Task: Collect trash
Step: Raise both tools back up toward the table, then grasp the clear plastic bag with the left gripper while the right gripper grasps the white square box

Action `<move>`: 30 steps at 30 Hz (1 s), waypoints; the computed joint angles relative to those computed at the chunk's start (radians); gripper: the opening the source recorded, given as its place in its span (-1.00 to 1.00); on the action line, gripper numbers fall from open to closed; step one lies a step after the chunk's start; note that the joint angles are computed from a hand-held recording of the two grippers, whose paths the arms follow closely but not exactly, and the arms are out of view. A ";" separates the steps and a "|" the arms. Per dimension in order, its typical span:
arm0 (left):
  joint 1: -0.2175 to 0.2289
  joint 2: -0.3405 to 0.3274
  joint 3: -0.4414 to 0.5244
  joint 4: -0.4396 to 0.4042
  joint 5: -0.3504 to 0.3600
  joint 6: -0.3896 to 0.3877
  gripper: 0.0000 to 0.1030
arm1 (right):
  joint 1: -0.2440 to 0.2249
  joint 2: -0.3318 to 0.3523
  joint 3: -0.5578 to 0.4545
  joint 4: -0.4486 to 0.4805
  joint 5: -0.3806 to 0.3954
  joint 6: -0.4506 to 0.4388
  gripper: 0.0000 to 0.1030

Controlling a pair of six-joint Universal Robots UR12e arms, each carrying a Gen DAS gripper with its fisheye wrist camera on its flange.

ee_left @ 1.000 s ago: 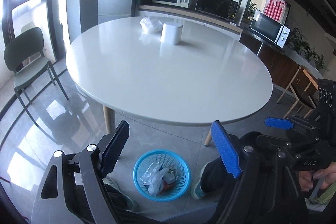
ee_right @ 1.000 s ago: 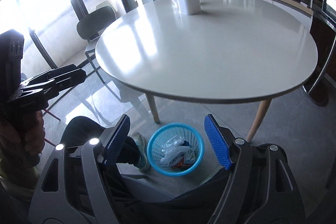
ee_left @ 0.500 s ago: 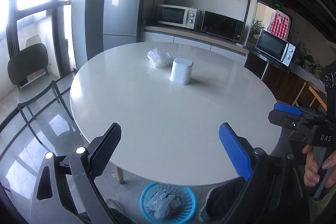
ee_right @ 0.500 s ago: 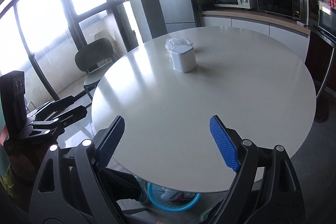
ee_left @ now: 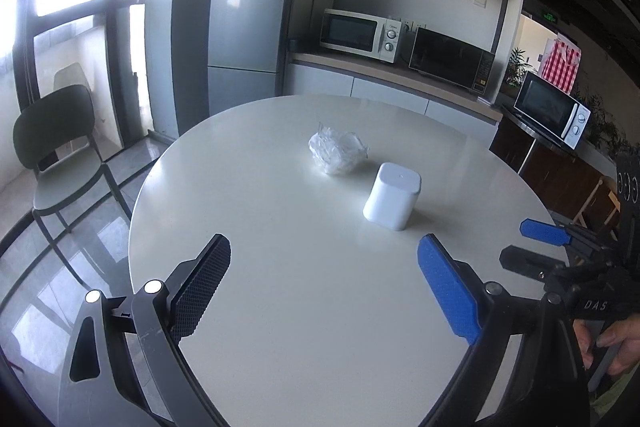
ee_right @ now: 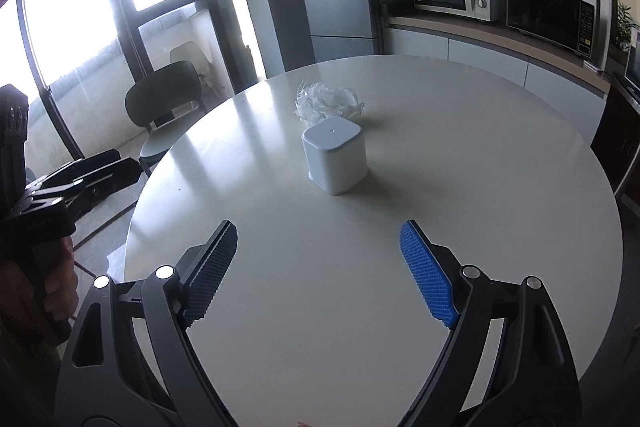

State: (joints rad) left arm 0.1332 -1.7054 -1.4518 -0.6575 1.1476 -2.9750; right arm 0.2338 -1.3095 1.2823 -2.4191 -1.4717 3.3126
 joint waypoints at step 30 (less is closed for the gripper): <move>-0.114 -0.490 0.730 -0.600 0.071 0.056 0.60 | -0.039 0.269 -0.362 0.280 0.159 -0.275 0.29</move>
